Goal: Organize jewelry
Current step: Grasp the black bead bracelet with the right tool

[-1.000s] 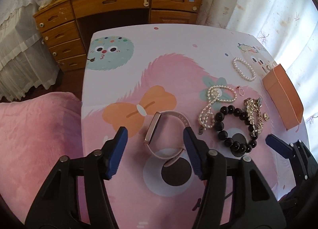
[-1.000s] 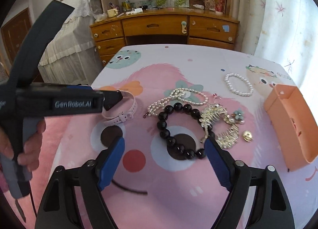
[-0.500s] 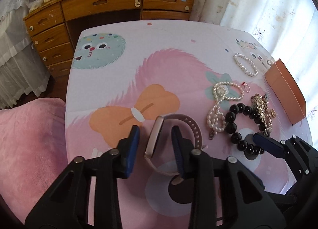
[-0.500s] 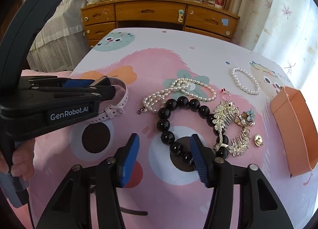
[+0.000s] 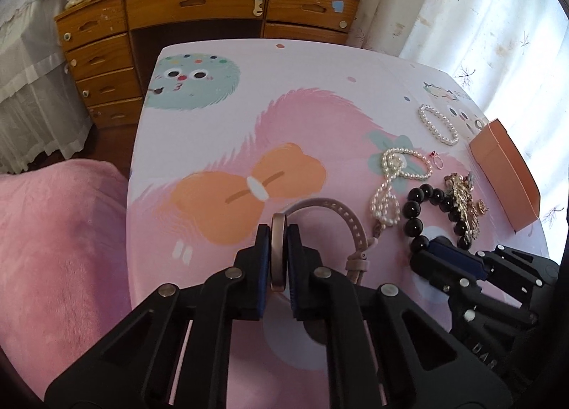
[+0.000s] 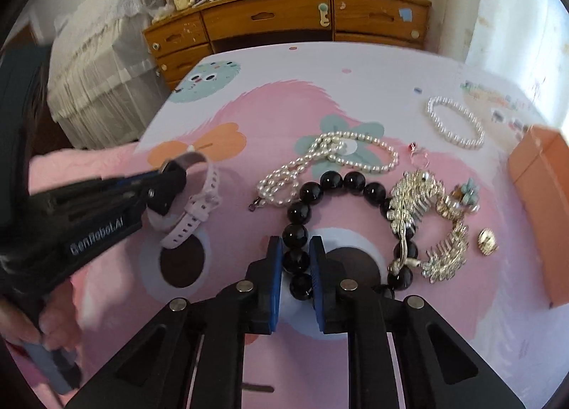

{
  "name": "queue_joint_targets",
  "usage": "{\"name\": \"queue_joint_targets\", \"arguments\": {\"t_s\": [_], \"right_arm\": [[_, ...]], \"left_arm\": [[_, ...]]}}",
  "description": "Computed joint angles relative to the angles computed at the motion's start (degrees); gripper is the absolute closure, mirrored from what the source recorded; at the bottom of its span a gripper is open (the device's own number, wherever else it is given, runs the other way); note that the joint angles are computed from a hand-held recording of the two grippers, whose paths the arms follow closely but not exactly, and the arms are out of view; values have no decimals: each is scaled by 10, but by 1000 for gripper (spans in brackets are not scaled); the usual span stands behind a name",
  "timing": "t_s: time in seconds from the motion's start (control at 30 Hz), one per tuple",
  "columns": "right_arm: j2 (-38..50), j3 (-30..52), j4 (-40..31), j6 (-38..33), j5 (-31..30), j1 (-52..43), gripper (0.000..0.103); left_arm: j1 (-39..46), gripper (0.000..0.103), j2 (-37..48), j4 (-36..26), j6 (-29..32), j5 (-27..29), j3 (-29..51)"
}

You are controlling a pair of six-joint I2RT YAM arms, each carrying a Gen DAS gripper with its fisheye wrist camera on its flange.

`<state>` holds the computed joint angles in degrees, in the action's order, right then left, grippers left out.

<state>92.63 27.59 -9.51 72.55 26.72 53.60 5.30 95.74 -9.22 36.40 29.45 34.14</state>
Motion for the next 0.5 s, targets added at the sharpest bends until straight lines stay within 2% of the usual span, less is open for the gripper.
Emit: {"name": "queue_joint_targets", "arguments": {"t_s": [0.17,0.27,0.4,0.5], "right_arm": [[-83,-56,22,10,-31,18,89],[-165,-100,31,16,-31,46,89],[-301,-135,-21,33,-22,82,89],[-449,-148,-117,50,-1,120,89]], "left_arm": [[58,96,-66,-49,33,12,-35],[97,96,-115,-119,49,29,-46],[147,96,-205,-236,72,53,-60],[163,96,-284,-310,80,60,-72]]}}
